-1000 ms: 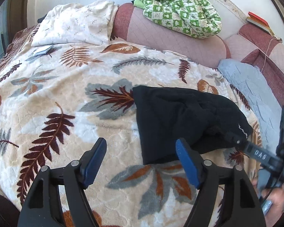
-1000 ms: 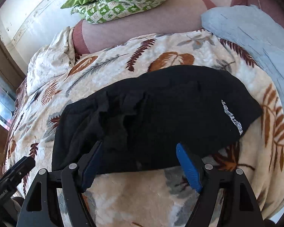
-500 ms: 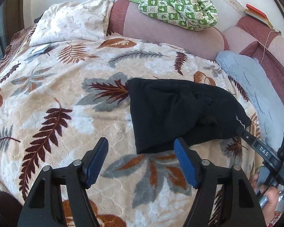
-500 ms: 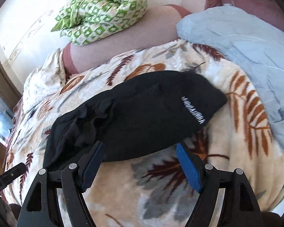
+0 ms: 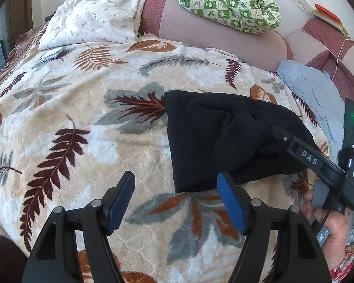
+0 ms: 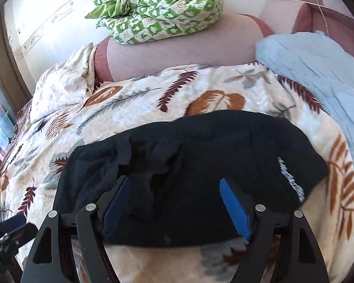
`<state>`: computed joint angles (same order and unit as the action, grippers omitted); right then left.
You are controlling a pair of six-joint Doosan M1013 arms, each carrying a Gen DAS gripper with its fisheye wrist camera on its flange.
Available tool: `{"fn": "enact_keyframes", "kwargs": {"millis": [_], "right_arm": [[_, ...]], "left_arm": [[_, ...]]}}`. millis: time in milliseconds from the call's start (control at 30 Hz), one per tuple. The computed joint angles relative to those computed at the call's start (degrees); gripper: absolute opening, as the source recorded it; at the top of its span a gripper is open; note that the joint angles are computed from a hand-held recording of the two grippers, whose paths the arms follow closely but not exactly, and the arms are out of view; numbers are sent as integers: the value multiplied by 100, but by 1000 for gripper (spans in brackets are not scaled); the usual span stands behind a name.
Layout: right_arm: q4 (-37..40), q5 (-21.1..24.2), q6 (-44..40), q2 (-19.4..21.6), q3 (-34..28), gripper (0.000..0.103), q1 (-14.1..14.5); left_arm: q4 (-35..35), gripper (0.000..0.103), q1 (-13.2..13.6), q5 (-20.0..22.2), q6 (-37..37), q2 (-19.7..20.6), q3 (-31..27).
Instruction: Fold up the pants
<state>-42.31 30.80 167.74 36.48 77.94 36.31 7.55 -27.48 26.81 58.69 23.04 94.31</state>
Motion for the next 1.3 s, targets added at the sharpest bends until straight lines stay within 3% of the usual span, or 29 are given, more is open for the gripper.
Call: {"fn": "enact_keyframes", "kwargs": {"millis": [133,200,300,367,500,600,667,733,867,967,1100,1167,1300], "right_arm": [[766,188,-809,213,-306,82,-42],[1021,692,-1091,319,-482,85,-37],[1134,852,-902,233,-359,88,-63],[798,1129,-505,157,-357,88,10],[124,679,-399,107,-387,88,138],[468,714,-992,342,-715,88,159],[869,1139,-1378,537,-954,88,158],[1158,976,-1348,478,-753,88,105],[812,-185,-418,-81,230,89,6],[-739,-426,1564,-480,958,89,9],[-1542,-610,3675,-761,1621,89,-192],[-1394,-822,3979,-804,1787,89,-332],[-2181,-1394,5081,-849,2043,89,-506]], "left_arm": [[-369,72,65,34,302,15,-15],[-439,72,92,-26,396,17,2],[-563,72,143,-6,499,46,-3],[-643,72,180,-25,492,53,10],[-587,72,218,-74,351,21,57],[-449,72,217,-121,224,-14,78],[-545,72,223,-94,402,-13,41],[-681,72,213,-46,708,9,-47],[-1134,72,165,131,1486,139,-414],[-1518,72,76,342,2198,327,-859],[-2095,72,-76,940,3180,802,-1791],[-2310,72,-175,1200,3614,1056,-2245],[-2511,72,-387,1768,4205,1664,-3222]]}}
